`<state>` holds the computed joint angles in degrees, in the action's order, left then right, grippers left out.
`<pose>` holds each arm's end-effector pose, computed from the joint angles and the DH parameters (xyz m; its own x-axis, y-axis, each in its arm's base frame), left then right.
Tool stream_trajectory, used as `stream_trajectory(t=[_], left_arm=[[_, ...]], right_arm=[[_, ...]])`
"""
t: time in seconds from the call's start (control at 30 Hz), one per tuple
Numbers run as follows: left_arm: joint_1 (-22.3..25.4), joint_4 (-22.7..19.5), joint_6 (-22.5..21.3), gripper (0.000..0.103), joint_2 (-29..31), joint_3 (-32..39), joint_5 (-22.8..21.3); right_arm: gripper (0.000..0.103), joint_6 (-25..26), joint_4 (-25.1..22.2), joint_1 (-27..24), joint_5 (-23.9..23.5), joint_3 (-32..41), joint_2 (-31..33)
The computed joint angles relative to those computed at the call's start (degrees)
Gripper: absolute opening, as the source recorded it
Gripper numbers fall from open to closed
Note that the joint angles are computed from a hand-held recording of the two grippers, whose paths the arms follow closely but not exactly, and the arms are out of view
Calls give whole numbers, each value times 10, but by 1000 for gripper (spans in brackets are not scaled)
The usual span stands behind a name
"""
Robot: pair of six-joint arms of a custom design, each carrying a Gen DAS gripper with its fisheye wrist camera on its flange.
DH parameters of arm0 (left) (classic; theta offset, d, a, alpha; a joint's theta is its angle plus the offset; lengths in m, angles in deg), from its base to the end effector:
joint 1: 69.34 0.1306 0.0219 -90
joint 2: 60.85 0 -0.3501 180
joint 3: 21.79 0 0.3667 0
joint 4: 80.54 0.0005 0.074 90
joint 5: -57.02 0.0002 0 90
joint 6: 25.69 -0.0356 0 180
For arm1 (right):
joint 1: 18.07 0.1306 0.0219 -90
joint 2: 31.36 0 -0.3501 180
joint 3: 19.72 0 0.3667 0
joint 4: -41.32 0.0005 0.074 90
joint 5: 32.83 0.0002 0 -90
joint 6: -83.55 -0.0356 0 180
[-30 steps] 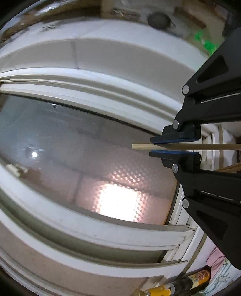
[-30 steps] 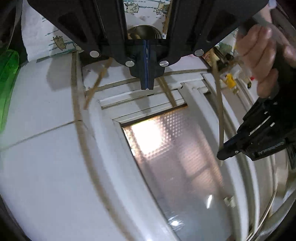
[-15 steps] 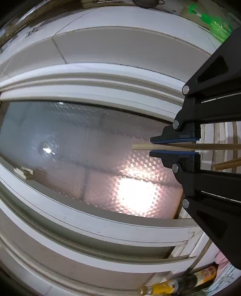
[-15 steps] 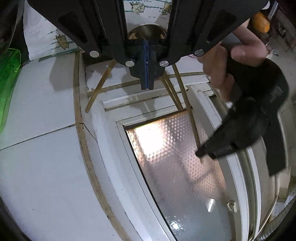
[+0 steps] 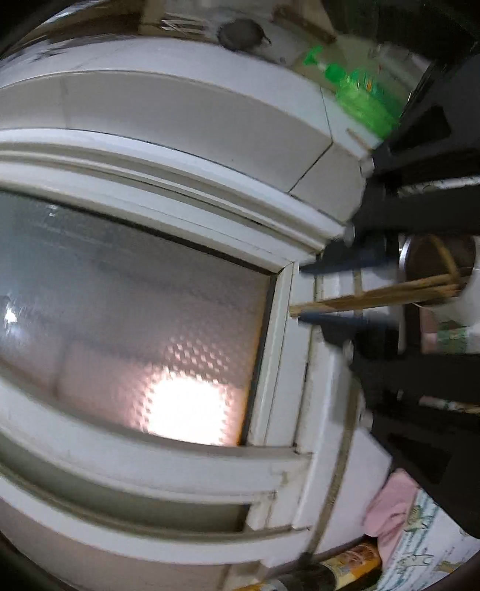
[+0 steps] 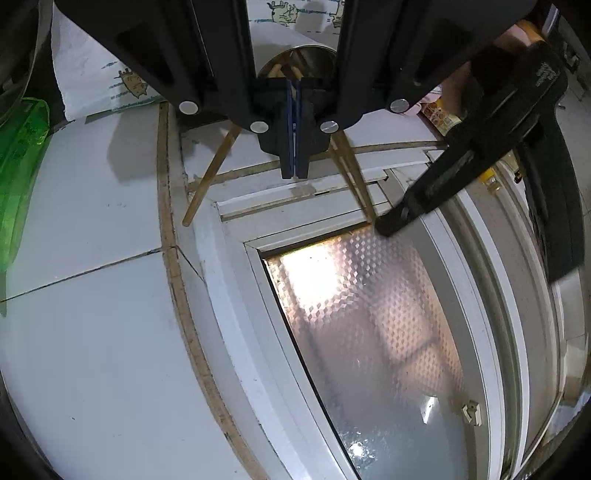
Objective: Organize utensils
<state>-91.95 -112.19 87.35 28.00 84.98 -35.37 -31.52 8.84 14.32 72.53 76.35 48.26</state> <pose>0.4344 -0.1799 0.5673 -0.3373 -0.2831 -0.8978 0.2333 0.8988 -0.3711 0.3554 0.2137 0.5487 -0.3390 0.2688 -0.9016 -0.1744 0.9238 0.3410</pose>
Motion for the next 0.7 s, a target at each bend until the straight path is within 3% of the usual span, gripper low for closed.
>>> stream_trajectory(t=[0.1,0.13,0.2,0.3,0.33,0.5,0.63,0.7], left_arm=[[5,-2,-27,52,-55,-48,-41],[3,0,-42,63,-74,-70,-57],[2,-16,-69,78,-101,-97,-103],[11,-53,-68,80,-123,-128,-151],[28,-62,-56,80,-122,-135,-136],[125,-82,47,80,-102,-170,25],[162,-112,85,57,-47,-168,140],[178,-105,112,56,-41,-181,192]], right_arm=[[3,5,5,6,-1,0,2],[4,7,4,8,2,1,3],[12,14,4,16,10,3,7],[17,19,2,24,18,7,12],[17,20,2,27,19,7,14],[24,44,3,50,43,14,26],[24,59,-7,65,56,24,42],[24,61,-14,69,57,28,49]])
